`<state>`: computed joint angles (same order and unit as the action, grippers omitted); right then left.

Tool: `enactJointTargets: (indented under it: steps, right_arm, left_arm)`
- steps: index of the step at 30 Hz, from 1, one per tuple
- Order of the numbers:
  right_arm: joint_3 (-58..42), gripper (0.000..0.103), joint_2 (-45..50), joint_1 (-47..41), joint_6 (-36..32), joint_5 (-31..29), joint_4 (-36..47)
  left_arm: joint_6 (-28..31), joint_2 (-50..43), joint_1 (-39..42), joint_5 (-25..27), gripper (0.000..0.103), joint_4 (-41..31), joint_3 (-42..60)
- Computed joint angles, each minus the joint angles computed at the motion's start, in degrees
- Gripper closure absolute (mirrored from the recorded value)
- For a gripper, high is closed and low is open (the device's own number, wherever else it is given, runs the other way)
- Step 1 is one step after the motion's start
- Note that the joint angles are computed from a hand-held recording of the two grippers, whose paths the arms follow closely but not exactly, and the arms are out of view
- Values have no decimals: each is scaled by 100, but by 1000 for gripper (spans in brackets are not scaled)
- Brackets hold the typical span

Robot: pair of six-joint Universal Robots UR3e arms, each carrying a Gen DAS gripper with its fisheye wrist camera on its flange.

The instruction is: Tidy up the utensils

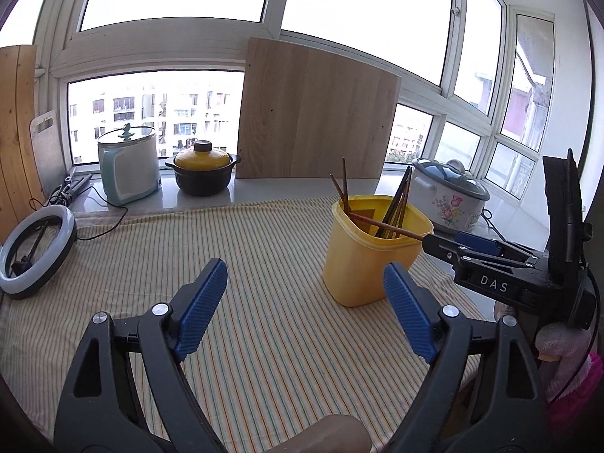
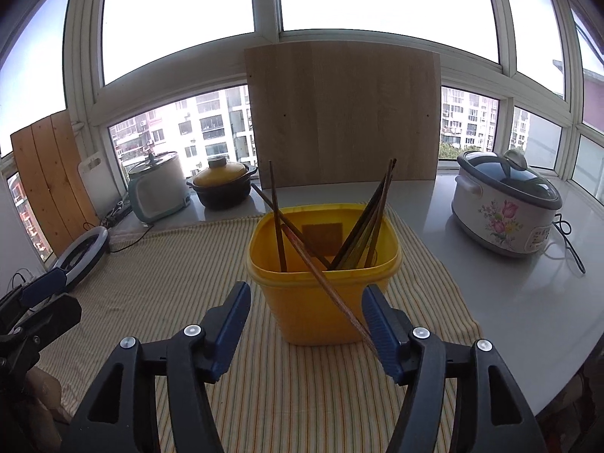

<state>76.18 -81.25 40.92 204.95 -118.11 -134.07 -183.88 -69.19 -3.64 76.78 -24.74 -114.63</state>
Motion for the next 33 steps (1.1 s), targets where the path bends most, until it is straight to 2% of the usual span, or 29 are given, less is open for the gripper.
enactJointTargets:
  steps: [2,6,8,9,13,16,22,33]
  right_arm:
    - [99,31,-69,22,119,-62,4]
    - [177,29,-125,141,258,-376,39]
    - [229,17,-162,203,310,-515,4]
    - [248,15,-164,242,311,-604,-55]
    - [123,13,-79,368,273,-894,-36]
    - [122,13,-94,397,269,-890,-84]
    - [123,13,-82,450,272,-955,-77]
    - [158,13,-119,487,359,-975,-54]
  left_arm:
    - [-5,0,-76,110,10,63,19]
    - [-52,-13,-199,363,5,195,41]
    - [-96,-18,-239,448,3,168,71]
    - [-114,-17,-267,501,2,153,87]
    - [-132,-71,-400,734,1,229,112]
    - [-184,-102,-495,916,0,279,105]
    - [-307,5,-371,771,0,220,38]
    - [-245,-63,-538,936,0,264,91]
